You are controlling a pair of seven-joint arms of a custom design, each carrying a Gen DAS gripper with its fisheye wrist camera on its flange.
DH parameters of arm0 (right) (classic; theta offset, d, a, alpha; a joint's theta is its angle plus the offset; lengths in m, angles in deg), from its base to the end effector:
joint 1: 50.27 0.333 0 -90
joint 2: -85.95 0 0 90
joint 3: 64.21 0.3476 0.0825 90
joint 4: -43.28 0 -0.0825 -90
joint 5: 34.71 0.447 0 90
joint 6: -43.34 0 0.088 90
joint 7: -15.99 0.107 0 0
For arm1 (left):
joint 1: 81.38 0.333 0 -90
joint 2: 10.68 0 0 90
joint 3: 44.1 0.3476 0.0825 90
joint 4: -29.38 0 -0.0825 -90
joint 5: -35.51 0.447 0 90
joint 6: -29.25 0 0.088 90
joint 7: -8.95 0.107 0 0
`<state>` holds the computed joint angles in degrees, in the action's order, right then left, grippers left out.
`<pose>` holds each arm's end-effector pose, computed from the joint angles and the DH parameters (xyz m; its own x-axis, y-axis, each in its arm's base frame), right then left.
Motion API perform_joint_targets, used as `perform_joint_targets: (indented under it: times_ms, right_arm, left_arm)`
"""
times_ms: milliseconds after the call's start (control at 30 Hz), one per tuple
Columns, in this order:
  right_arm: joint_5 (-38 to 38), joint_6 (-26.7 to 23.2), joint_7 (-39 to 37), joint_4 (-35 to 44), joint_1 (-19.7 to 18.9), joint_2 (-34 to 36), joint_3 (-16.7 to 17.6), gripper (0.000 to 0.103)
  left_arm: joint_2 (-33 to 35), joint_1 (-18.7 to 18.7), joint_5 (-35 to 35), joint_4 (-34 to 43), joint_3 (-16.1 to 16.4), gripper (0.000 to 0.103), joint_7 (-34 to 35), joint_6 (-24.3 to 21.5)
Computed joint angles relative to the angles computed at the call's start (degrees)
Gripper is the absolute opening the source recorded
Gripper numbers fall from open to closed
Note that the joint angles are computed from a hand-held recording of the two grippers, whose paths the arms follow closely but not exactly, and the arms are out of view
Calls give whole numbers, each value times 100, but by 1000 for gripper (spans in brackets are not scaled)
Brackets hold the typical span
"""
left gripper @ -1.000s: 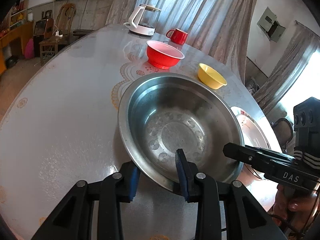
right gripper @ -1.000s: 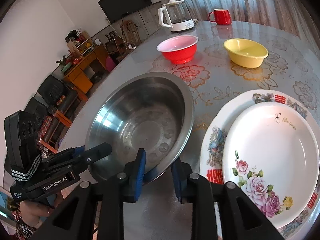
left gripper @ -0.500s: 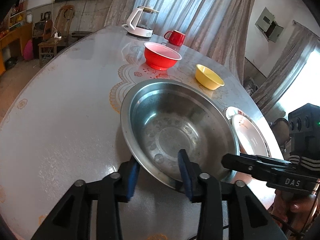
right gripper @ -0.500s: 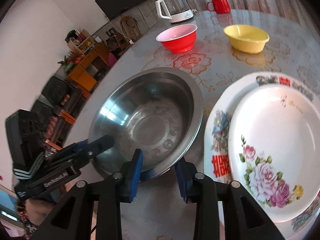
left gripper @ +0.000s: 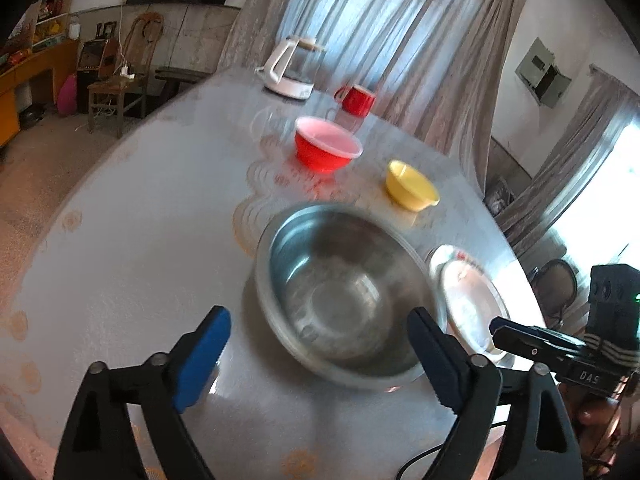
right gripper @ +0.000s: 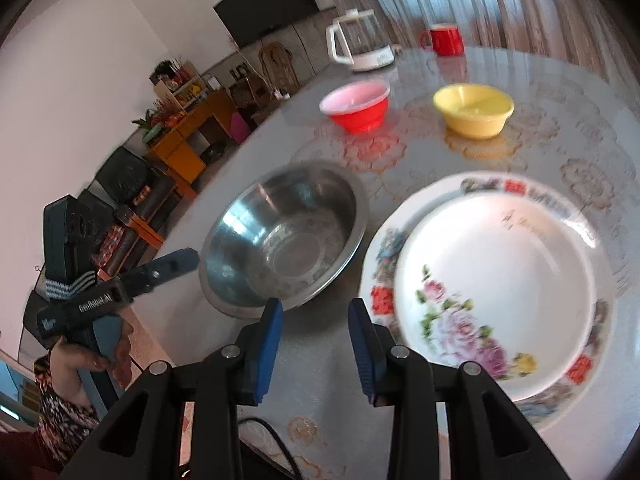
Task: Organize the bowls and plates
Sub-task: 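Move both grippers to the rim of the yellow bowl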
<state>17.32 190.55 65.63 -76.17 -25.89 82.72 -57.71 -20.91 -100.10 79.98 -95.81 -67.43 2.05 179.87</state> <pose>0.5450 0.3124 0.5091 0.6312 -0.6718 -0.3877 -0.7136 -0.3071 -0.6296 0.4226 -0.4175 0.5238 0.1901 -0.9043 0.3822 -0.6535 -0.4071 -0.6381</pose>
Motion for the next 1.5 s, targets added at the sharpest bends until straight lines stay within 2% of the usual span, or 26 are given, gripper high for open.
perform_joint_targets:
  times_ms: [133, 333, 467, 633, 700, 800, 1000, 1167, 1400, 1467, 1500]
  right_arm:
    - [28, 144, -92, 82, -103, -56, -97, 34]
    - [-513, 436, 487, 415, -347, 153, -200, 34]
    - [-947, 368, 1154, 864, -564, 497, -231, 34]
    - [-1486, 549, 1737, 1537, -753, 1043, -163, 34]
    - [-1649, 414, 1975, 2044, -850, 1424, -117, 34]
    - [-1924, 112, 2384, 2791, -962, 1991, -34, 34]
    - [-2695, -585, 3247, 4135, -1002, 3023, 18, 34]
    - [-2827, -1229, 3871, 5229, -1083, 3862, 108, 34]
    - [-3247, -1742, 4393, 6515, -971, 4806, 57, 33]
    - [-3328, -1850, 4416, 6792, -961, 5012, 79, 30]
    - [-3359, -1893, 4405, 6885, -959, 5081, 90, 25]
  left_arm:
    - [208, -25, -31, 394, 56, 100, 331, 16]
    - [882, -264, -703, 1206, 290, 100, 1477, 144]
    - [1409, -475, -862, 1938, 454, 101, 1925, -195]
    - [2146, -736, -1184, 2935, 721, 101, 2504, -560]
    - [2495, -842, -1285, 3434, 837, 101, 2721, -840]
    - [2889, -899, -1647, 3965, 973, 101, 2994, -995]
    - [3335, -965, -2200, 4500, 1224, 101, 2995, -1037]
    - [3643, -995, -2381, 4890, 1330, 100, 3083, -1237]
    - [4328, -1016, -2624, 5838, 1396, 99, 3567, -1525]
    - [4524, -1031, -2703, 6111, 1421, 95, 3714, -1617]
    - [4637, -1036, -2747, 6267, 1426, 95, 3815, -1684]
